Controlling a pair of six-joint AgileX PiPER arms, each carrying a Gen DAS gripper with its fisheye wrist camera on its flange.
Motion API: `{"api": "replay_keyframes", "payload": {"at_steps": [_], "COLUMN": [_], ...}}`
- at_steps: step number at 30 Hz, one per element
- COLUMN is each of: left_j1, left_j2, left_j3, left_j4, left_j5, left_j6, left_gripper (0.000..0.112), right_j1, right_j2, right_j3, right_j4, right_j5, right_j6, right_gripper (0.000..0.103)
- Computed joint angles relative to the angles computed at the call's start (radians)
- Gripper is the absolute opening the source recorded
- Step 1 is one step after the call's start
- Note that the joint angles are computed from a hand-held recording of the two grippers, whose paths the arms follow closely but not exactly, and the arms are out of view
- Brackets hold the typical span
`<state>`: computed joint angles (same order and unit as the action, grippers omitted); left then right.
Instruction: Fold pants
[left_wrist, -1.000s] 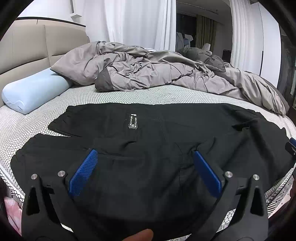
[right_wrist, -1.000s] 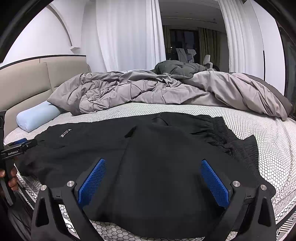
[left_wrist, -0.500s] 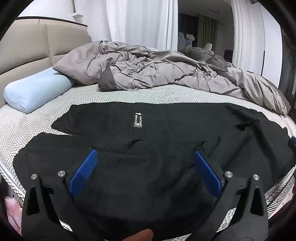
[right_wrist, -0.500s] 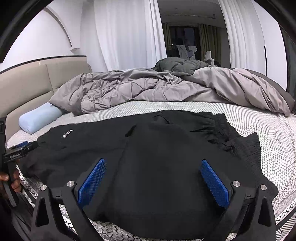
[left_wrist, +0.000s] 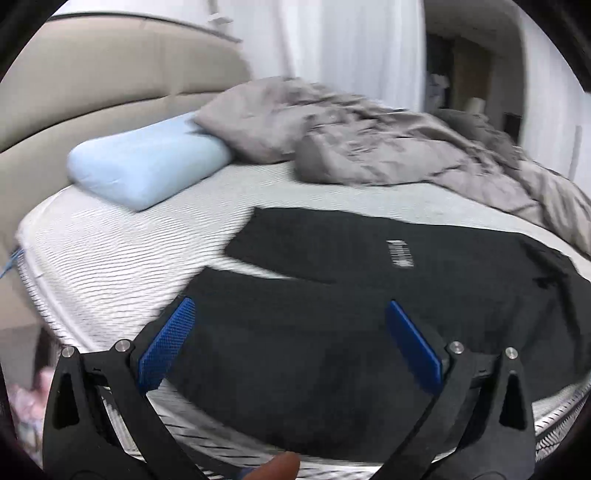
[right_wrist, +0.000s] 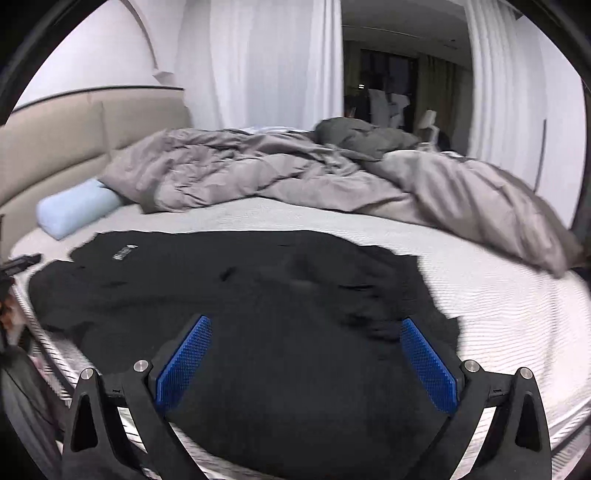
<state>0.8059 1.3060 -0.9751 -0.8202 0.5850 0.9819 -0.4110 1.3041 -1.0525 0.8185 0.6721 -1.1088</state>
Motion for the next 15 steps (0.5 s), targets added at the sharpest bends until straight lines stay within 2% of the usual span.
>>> {"api": "replay_keyframes", "payload": {"at_steps": [1, 3, 6, 8, 11, 12, 13, 15], "left_j1": [0.036, 0.081, 0.079, 0.087, 0.098, 0.080, 0.076, 0.061], "left_j2": [0.037, 0.111, 0.221, 0.299, 0.440, 0.469, 0.520, 0.607], "left_j3": [-0.037, -0.103, -0.201, -0.281, -0.441, -0.467, -0.526, -0.638], "left_j4": [0.011, 0.032, 0.156, 0.199, 0.252, 0.273, 0.292, 0.343], "left_j5": [0.036, 0.068, 0.035, 0.085, 0.191, 0.203, 0.236, 0.324], "left_j6": [0.013, 0.058, -0.003, -0.049, -0.114, -0.141, -0.165, -0.239], "left_gripper": [0.103, 0.103, 0.103, 0.103, 0.101, 0.098, 0.088, 0.077], "right_j1": [-0.042, -0.086, -0.137, -0.183, -0.209, -0.213, -0.217, -0.234], "right_j2": [0.013, 0.048, 0.091, 0.122, 0.142, 0.152, 0.160, 0.164], "right_j3": [-0.009, -0.048, -0.083, -0.096, -0.077, -0.076, -0.077, -0.071], "right_j4": [0.029, 0.005, -0.038, -0.022, -0.016, -0.019, -0.031, -0.043], "right_j5": [0.039, 0.056, 0.060, 0.102, 0.110, 0.110, 0.115, 0.112], "right_j6": [-0.012, 0.006, 0.049, 0.048, 0.054, 0.055, 0.061, 0.066], "right_gripper": [0.103, 0.103, 0.103, 0.103, 0.103, 0.103, 0.103, 0.103]}}
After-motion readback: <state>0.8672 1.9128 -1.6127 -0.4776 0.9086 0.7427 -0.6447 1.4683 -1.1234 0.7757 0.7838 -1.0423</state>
